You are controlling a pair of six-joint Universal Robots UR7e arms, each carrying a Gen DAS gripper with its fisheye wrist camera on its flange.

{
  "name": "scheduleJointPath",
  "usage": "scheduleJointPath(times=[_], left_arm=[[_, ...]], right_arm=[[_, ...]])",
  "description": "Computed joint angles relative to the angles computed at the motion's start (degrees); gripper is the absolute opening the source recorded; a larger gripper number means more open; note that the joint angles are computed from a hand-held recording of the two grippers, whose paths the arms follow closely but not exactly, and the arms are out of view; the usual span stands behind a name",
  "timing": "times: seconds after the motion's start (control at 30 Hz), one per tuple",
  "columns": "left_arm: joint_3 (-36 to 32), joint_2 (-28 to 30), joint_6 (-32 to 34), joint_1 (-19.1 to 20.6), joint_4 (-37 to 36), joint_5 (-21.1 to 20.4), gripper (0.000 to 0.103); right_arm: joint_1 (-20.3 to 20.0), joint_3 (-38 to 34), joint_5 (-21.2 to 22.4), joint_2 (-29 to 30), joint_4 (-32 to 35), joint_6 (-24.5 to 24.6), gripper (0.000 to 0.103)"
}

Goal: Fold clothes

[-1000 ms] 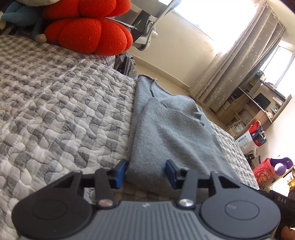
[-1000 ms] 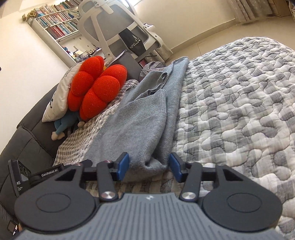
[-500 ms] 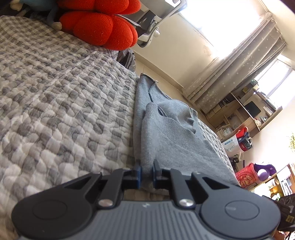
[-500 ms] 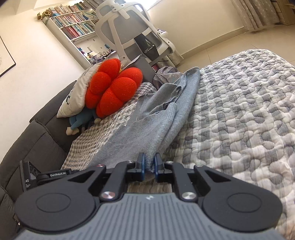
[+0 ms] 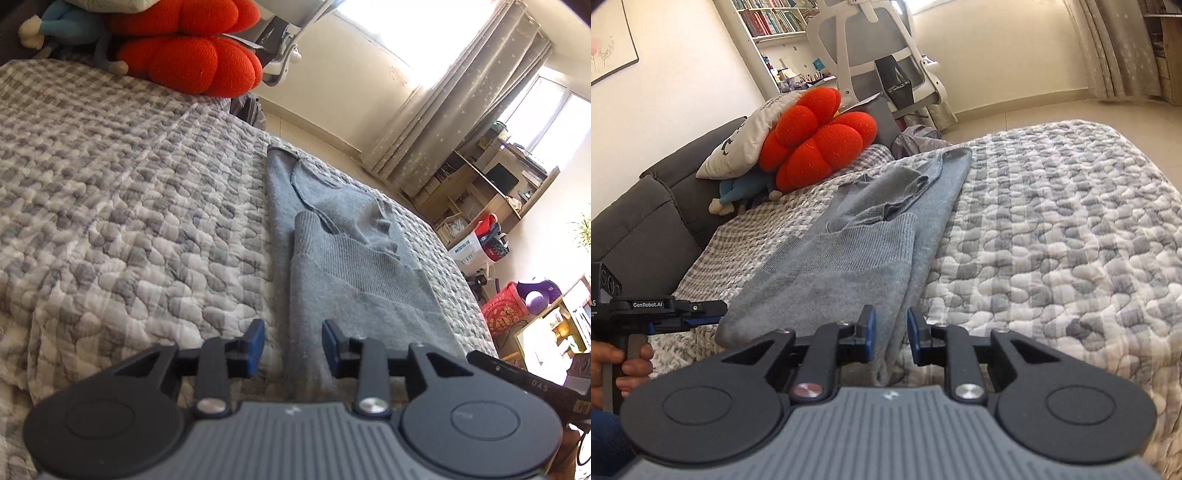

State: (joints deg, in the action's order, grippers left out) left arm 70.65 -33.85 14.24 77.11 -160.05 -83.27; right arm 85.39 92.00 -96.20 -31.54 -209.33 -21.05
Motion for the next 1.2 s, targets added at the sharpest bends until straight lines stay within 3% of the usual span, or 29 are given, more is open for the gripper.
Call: scheduleJointPath(times=[0.33, 0.43, 0.53, 0.63, 0.7, 0.83, 0.97, 1.0, 1.03, 1.07, 1.2], left_arm=[[-15.49, 9.71, 4.87, 0.47, 3.30, -4.61, 0.047], [-17.62, 11.16, 4.67, 0.49, 4.57, -5.91, 0.047], [-16.60, 11.44, 7.67, -0.23, 2.30, -4.15, 0.047], [-15.33, 11.28, 10.49, -0.60, 0.07, -3.17, 0.043], [-15.10, 11.29, 12.15, -0.78, -0.32, -2.57, 0.027], [-15.55, 11.76, 13.71, -0.85, 0.67, -2.40, 0.023], [-15.62, 12.08, 13.86, -0.83, 0.94, -2.18, 0.019], [-15.40, 12.05, 14.09, -0.89, 0.58, -1.85, 0.008], [-14.73, 11.87, 14.55, -1.12, -0.58, -0.85, 0.007], [-13.95, 11.75, 15.07, -1.42, -2.38, 0.43, 0.007], [-13.03, 11.56, 15.50, -1.63, -6.08, 0.10, 0.006]], right_arm=[[-1.80, -12.67, 5.64, 3.68, 8.12, -1.26, 0.031], [-1.84, -15.95, 4.87, 4.89, 11.68, -0.82, 0.031], [-0.84, -17.63, 0.80, 6.59, 10.68, -4.43, 0.031], [-0.69, -17.09, 0.31, 7.24, 7.30, -7.23, 0.031], [-0.78, -16.65, 1.05, 7.50, 4.52, -8.60, 0.031], [-1.15, -16.96, 3.92, 7.26, 6.74, -7.85, 0.031], [-0.01, -18.93, 1.02, 8.76, 9.03, -11.81, 0.031], [0.32, -19.25, 0.21, 9.19, 8.85, -13.50, 0.027], [0.65, -19.11, -0.26, 9.66, 7.29, -15.80, 0.020], [1.03, -19.29, -1.30, 10.25, 5.66, -17.15, 0.006], [1.91, -20.32, -3.30, 11.82, 0.59, -20.06, 0.006]])
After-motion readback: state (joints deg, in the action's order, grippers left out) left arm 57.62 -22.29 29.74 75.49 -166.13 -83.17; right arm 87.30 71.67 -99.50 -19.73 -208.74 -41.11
